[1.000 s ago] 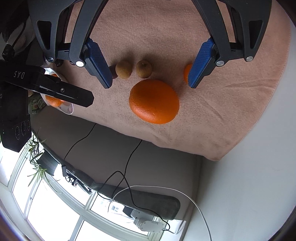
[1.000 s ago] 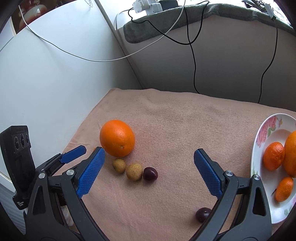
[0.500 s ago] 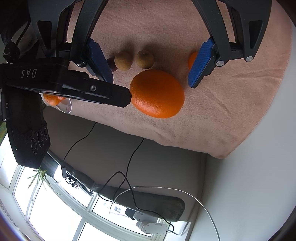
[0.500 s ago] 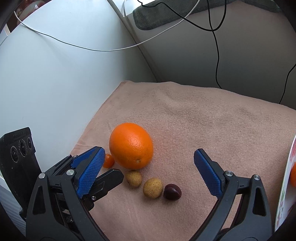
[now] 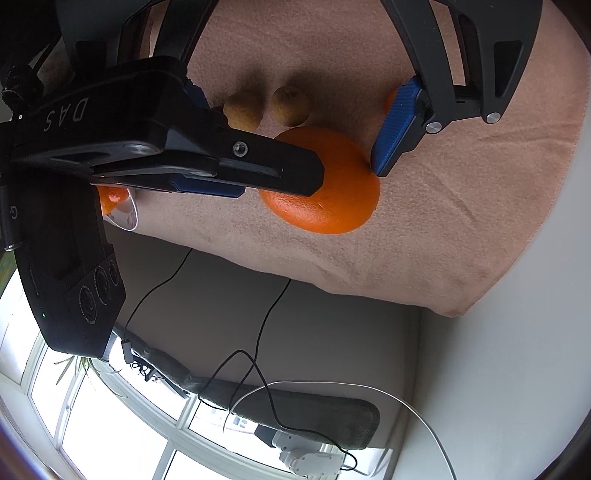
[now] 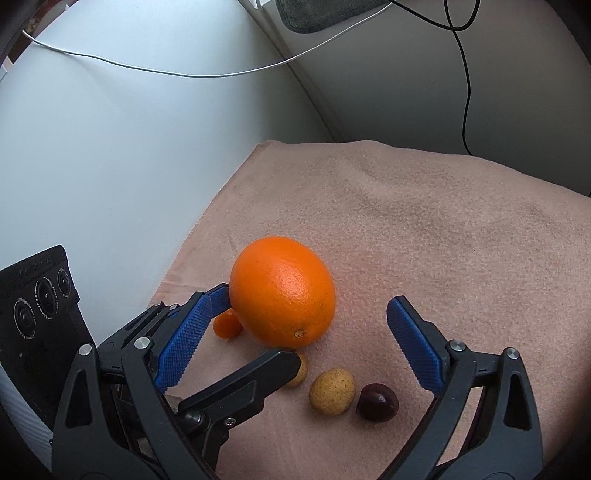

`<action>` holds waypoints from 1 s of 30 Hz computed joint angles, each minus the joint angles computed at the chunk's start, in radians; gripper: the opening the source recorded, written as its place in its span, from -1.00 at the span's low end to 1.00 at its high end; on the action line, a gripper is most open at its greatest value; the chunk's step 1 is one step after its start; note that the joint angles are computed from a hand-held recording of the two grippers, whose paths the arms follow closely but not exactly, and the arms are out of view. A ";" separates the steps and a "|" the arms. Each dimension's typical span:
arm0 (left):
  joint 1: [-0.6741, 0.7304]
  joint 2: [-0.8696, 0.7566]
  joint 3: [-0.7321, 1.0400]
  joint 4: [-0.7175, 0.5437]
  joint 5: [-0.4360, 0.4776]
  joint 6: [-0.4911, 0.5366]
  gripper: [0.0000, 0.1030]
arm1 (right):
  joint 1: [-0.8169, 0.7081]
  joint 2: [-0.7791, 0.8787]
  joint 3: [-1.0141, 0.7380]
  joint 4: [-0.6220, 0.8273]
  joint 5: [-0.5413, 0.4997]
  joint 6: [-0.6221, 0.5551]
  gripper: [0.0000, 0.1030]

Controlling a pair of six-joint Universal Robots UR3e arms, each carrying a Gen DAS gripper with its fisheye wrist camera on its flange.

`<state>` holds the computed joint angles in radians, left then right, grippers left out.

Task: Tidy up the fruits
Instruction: 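Close the right gripper around the large orange and lift it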

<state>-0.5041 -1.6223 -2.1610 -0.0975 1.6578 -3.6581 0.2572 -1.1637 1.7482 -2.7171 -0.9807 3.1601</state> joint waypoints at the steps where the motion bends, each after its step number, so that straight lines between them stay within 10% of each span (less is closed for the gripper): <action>1: 0.000 -0.008 0.007 0.001 0.003 0.001 0.50 | -0.002 0.003 -0.001 0.001 0.008 0.000 0.91; 30: -0.004 -0.070 0.055 -0.021 0.042 0.026 0.40 | 0.033 0.064 -0.046 -0.021 0.021 -0.005 0.32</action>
